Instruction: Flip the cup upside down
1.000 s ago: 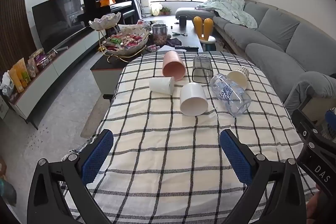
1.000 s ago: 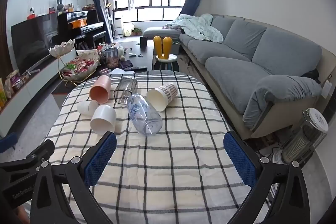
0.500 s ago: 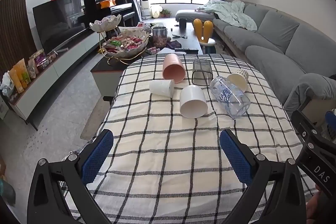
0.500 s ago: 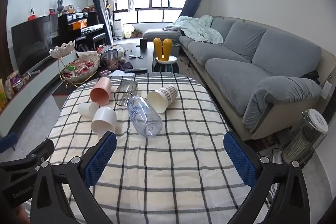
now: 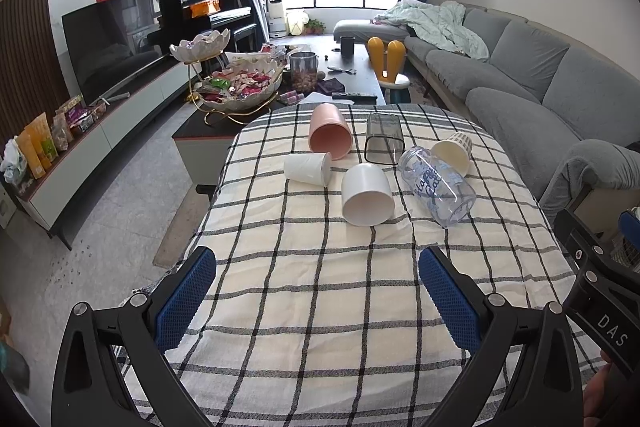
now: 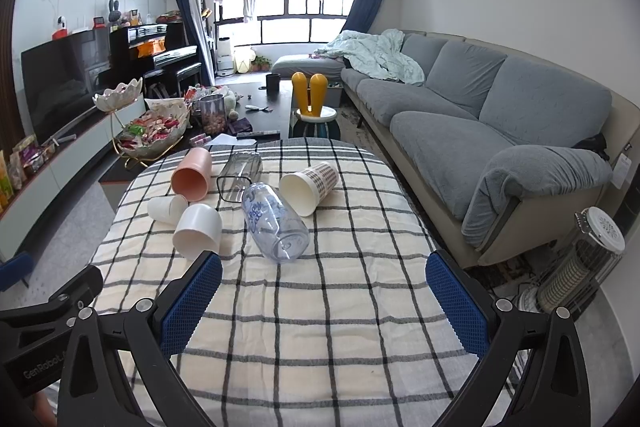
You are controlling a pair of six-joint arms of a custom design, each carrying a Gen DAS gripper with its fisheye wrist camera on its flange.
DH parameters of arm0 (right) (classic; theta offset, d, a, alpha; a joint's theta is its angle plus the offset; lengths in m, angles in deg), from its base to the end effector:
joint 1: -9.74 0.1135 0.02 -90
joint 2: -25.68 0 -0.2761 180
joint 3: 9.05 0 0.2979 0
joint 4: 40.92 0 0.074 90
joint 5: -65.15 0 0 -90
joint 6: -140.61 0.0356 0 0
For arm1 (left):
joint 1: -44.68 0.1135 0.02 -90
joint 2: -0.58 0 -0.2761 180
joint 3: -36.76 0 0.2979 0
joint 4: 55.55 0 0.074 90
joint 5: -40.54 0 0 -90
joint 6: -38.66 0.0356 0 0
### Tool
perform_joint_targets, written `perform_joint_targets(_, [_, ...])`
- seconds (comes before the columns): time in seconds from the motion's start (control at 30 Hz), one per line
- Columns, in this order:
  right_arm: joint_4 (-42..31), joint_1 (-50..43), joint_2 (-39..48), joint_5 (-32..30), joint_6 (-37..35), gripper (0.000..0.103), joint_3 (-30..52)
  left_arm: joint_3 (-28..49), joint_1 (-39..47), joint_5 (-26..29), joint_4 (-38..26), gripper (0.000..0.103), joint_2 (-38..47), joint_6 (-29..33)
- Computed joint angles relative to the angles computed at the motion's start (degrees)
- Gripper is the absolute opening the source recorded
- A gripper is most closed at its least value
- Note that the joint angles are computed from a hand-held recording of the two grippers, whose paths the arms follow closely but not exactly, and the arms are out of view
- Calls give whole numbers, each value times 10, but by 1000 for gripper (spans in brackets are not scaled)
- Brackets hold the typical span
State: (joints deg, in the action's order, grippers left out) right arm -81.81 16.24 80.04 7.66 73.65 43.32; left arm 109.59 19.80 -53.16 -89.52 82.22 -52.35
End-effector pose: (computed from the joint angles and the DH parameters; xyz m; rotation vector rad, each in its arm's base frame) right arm 0.2337 0.0074 0.2568 0.5903 2.1264 -0.3738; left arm 0.3227 -0.1471 0.2667 0.4478 2.2769 -0.1542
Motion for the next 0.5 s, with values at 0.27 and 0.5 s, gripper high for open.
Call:
perform_joint_targets(0.27, [1, 2, -3, 2, 1, 102, -3, 2, -2, 0, -1, 103, -2, 0])
perform_joint_targets(0.5, [-3, -2, -3, -1, -3, 102, 4, 1, 0, 2, -1, 103, -6, 1])
